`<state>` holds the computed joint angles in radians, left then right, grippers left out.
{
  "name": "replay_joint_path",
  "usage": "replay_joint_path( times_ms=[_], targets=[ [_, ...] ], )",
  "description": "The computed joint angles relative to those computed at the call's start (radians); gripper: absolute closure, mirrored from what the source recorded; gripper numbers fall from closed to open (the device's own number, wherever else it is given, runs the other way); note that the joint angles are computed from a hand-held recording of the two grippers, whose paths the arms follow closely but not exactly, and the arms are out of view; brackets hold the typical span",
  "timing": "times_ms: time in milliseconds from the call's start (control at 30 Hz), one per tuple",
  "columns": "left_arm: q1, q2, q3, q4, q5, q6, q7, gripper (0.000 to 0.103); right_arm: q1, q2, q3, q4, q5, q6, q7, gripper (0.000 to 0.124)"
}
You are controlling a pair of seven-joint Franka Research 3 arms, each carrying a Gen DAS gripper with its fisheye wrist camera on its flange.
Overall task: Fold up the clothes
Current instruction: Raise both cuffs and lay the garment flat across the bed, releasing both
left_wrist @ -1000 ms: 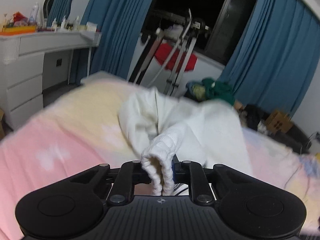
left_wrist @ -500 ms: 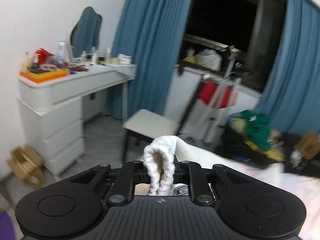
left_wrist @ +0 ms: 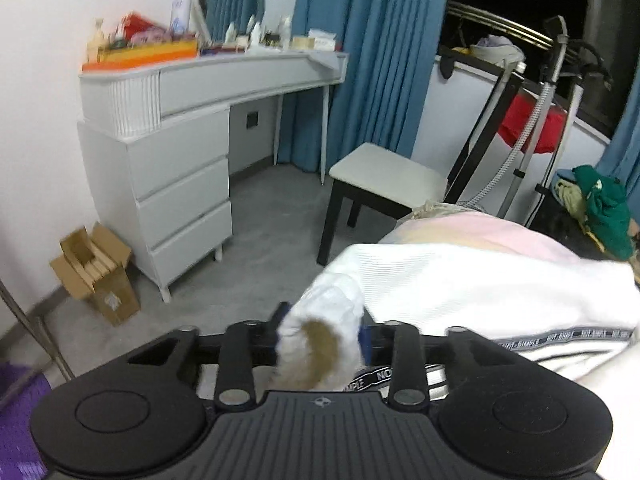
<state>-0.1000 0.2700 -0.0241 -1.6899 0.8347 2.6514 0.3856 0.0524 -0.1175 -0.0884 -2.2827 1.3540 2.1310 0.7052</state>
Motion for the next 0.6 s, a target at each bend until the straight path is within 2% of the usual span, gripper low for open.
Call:
replay_joint_path(
  times_ms=[33, 100, 133, 267, 433, 600],
  targets=[
    [-0.009, -0.018, 0.005, -0.023, 0.027, 0.004, -0.021, 0.025, 0.004, -0.008, 0.007, 0.011, -0.023, 0.015, -0.004, 0.071],
    [-0.027, -0.058, 0.005, -0.072, 0.092, 0.014, -0.08, 0.01, 0.004, -0.004, 0.004, 0.034, -0.052, 0.012, -0.034, 0.043],
    [-0.033, -0.077, 0.002, -0.095, 0.125, 0.016, -0.111, 0.008, 0.003, 0.01, 0.002, 0.062, -0.056, 0.018, -0.055, 0.038],
    [-0.054, -0.158, -0.038, -0.179, 0.251, -0.024, -0.219, 0.003, -0.006, -0.013, -0.003, 0.089, -0.092, 0.034, -0.109, 0.036],
    [-0.069, -0.291, -0.129, -0.297, 0.321, -0.059, -0.333, 0.002, -0.022, -0.08, -0.031, 0.093, -0.121, 0.106, -0.191, 0.037],
    [-0.111, -0.375, -0.234, -0.338, 0.373, -0.063, -0.363, 0.002, -0.043, -0.15, -0.073, 0.09, -0.142, 0.196, -0.308, 0.037]
  ],
)
